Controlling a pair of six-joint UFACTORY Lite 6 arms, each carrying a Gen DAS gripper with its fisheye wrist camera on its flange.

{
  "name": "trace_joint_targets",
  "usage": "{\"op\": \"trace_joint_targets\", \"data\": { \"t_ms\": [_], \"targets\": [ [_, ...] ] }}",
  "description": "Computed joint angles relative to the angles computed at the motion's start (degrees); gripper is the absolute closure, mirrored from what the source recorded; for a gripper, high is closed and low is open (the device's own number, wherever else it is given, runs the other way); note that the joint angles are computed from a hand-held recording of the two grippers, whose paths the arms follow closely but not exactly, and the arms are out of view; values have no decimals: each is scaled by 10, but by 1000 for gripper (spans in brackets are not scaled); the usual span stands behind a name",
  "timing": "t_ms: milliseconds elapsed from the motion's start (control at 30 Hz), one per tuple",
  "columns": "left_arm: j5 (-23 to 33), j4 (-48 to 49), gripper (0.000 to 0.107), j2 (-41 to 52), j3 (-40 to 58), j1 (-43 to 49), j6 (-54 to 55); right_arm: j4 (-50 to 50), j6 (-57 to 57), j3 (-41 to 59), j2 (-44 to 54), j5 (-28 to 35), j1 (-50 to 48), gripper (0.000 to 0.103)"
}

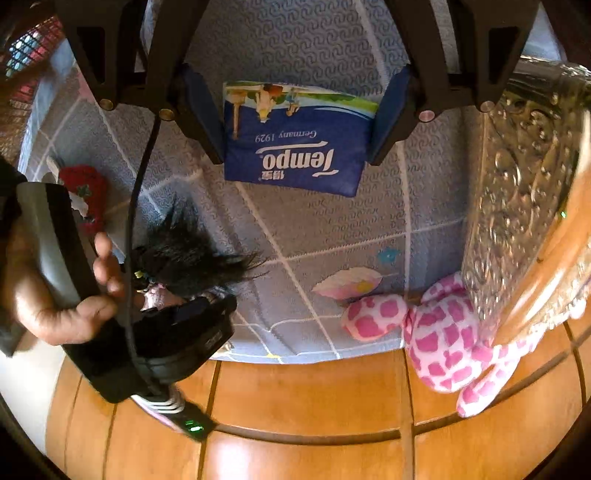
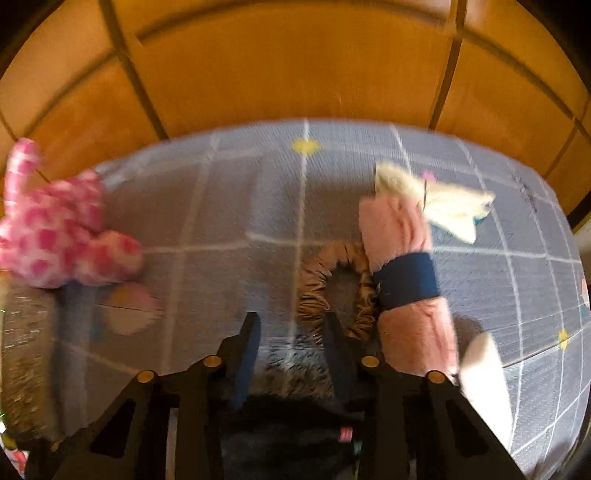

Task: Organize soft objects
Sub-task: 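Grasp the brown satin scrunchie with the right tool while the left tool holds the Tempo pack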

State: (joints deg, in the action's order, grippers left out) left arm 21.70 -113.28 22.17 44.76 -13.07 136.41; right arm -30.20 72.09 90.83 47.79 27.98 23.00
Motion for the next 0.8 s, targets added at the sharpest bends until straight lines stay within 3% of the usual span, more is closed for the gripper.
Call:
{"op": "trace_joint_targets", "data": {
  "t_ms": [100, 167, 200, 233, 333, 467, 600, 800],
  "targets": [
    [3, -4, 31, 3, -3, 2, -1, -22, 49, -62, -35, -65, -16, 72],
    [-5, -3, 32, -4, -7, -3, -9, 3, 20, -85, -50, -87, -27, 72],
    [-2, 10, 32, 0, -2, 0, -23, 2, 18, -83, -51, -76, -25, 76],
    [1, 22, 32, 0, -1, 3, -34, -10, 26, -81, -51, -61, -23, 90],
    [0, 44, 33, -10, -8, 11, -49, -42, 62, -135, -90, -106, -27, 96],
    [8, 127, 33, -34, -17, 24, -134, -173, 196, -228, -184, -166, -12, 96],
    [15, 117, 33, -83, -57, 34, -104, -240, 265, -260, -233, -170, 35, 96],
    [43, 196, 33, -143, -86, 78, -157, -310, 377, -290, -273, -176, 118, 96]
  ]
}}
